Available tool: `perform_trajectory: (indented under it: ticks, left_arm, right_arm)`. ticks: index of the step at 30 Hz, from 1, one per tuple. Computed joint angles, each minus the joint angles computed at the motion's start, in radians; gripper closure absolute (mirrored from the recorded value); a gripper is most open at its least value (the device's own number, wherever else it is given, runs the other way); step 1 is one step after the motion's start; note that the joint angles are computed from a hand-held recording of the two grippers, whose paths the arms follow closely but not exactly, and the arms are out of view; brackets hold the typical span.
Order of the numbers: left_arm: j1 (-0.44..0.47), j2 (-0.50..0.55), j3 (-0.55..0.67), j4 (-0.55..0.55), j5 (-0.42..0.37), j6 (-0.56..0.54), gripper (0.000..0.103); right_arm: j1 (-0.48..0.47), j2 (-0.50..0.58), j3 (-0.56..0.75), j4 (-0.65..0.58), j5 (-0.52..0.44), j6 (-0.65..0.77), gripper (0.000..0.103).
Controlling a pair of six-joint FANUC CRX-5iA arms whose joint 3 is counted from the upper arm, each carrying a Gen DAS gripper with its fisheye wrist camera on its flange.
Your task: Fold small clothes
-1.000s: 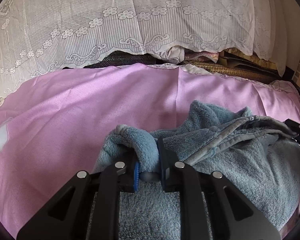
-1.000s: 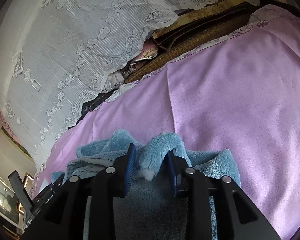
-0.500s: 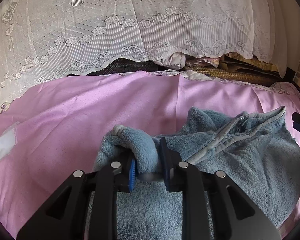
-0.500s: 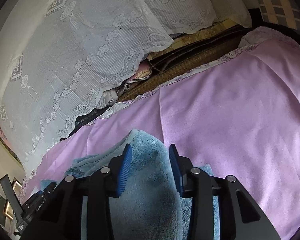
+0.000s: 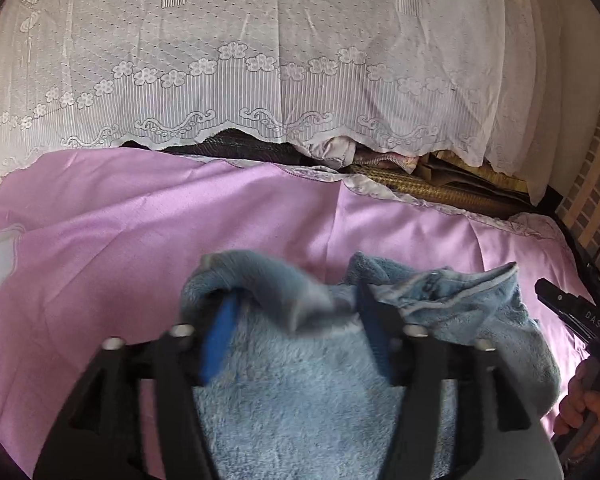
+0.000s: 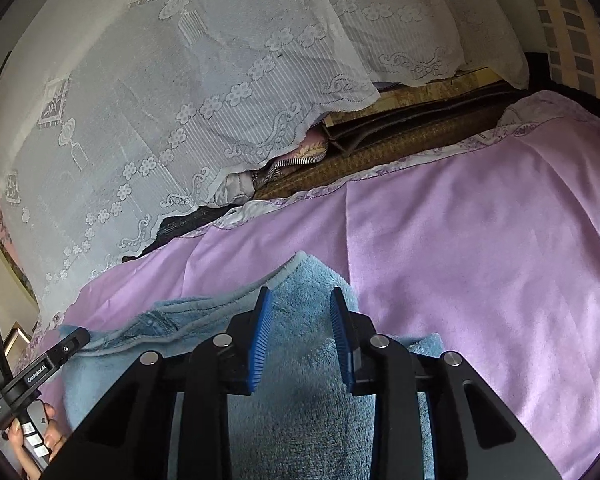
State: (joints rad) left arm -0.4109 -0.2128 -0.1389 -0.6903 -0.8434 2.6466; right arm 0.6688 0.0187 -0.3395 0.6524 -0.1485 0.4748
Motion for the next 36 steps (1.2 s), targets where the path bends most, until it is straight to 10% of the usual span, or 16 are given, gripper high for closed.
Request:
perform_trajectory:
  ticks: [4, 7, 16, 23, 36]
  left_arm:
    - [-0.173, 0.029, 0.076, -0.278, -0.225, 0.171, 0.02]
    - [-0.128, 0.022, 0.073, -0.213, -0.203, 0.106, 0.02]
    - [-0.087, 0.132, 0.106, -0.123, -0.169, -0.027, 0.033]
    - [0.013, 0.172, 0.079, 0.044, -0.12, -0.144, 0.032]
    - [-0.037, 0.132, 0.096, -0.063, -0.191, -0.041, 0.033]
  right_arm:
    - [0.006, -0.004, 0.0, -0.012, 0.001, 0.018, 0.073]
    - [0.017, -0.007, 0.011, -0.062, -0.005, 0.068, 0.074]
    - [0.092, 0.079, 0.314, -0.753, -0.269, 0.761, 0.081]
    - [0.15, 0.293, 0.507, -0.612, -0.473, 0.699, 0.085]
    - [0.175, 0.137, 0.338, -0.583, -0.349, 0.706, 0.079]
